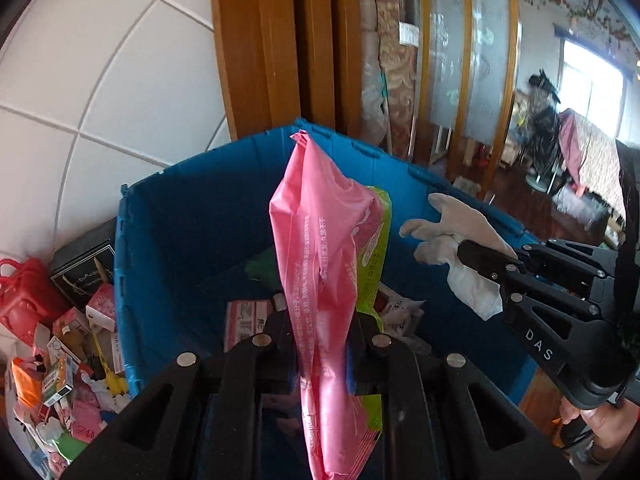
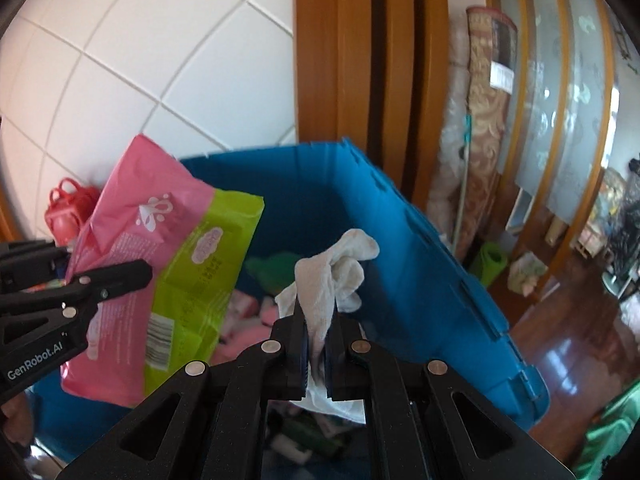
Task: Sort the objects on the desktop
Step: 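Carry the pink packet and white sock into the blue crate and open both tools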
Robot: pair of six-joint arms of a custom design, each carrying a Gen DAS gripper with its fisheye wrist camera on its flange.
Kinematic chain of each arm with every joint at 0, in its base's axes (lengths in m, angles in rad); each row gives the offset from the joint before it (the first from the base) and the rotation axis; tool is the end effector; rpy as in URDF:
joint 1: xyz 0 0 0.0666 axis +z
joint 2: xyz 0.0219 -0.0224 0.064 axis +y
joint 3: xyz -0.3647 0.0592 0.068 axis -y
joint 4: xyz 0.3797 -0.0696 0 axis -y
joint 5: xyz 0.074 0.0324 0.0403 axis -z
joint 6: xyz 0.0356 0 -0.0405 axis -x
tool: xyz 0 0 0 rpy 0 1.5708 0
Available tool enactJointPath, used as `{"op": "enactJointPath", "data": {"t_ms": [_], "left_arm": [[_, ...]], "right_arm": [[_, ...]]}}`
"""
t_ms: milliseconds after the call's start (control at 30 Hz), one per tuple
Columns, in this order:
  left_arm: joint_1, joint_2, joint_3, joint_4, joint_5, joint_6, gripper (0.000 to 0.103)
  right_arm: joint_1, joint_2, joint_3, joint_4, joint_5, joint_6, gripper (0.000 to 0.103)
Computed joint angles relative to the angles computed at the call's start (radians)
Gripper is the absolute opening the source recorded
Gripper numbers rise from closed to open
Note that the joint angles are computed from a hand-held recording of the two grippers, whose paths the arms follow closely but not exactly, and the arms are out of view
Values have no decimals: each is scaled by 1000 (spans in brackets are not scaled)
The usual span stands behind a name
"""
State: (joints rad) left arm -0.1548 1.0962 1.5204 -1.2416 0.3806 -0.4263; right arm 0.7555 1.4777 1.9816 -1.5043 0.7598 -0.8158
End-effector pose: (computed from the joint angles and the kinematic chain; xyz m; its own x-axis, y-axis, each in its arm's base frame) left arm 0.3288 -0.0651 0.5641 -0.4931 0.4655 -0.7349 0.6570 0.7531 0.0362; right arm 0.3388 0.2849 0.5993 -0.5847 0.1746 -0.7922 0.2911 0.9567 -0.0040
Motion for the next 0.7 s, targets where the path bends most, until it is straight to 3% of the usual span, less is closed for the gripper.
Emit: {"op": "enactJointPath", "data": {"t_ms": [233,333,367,400,467,533,633,700], "left_arm": [[-112,16,-4,3,-146,50,17],[-140,15,-10,8,-213,65,30],[-139,16,-8,9,-220,71,45],[-142,18,-7,14,-224,80,65],[-128,13,-12,26,-214,80,80],[-111,16,-7,29,-204,76,80],[-67,12,0,24,-143,81,81],[-40,2,-3,42,-122,92,81]], "right_arm": [[-52,-93,-155,77,-78,19,9],[-62,-100,-172,93,-99,23,17],[-64,-104,-179,102,-105,23,33],[-66,-109,-185,112,-112,24,58],[-66,-112,-190,123,-110,33,85],[-59,-114,-193,135,-97,42,86],[-61,-131,-215,171,-113,46,101],[-45,-140,-222,184,-92,40,103]]}}
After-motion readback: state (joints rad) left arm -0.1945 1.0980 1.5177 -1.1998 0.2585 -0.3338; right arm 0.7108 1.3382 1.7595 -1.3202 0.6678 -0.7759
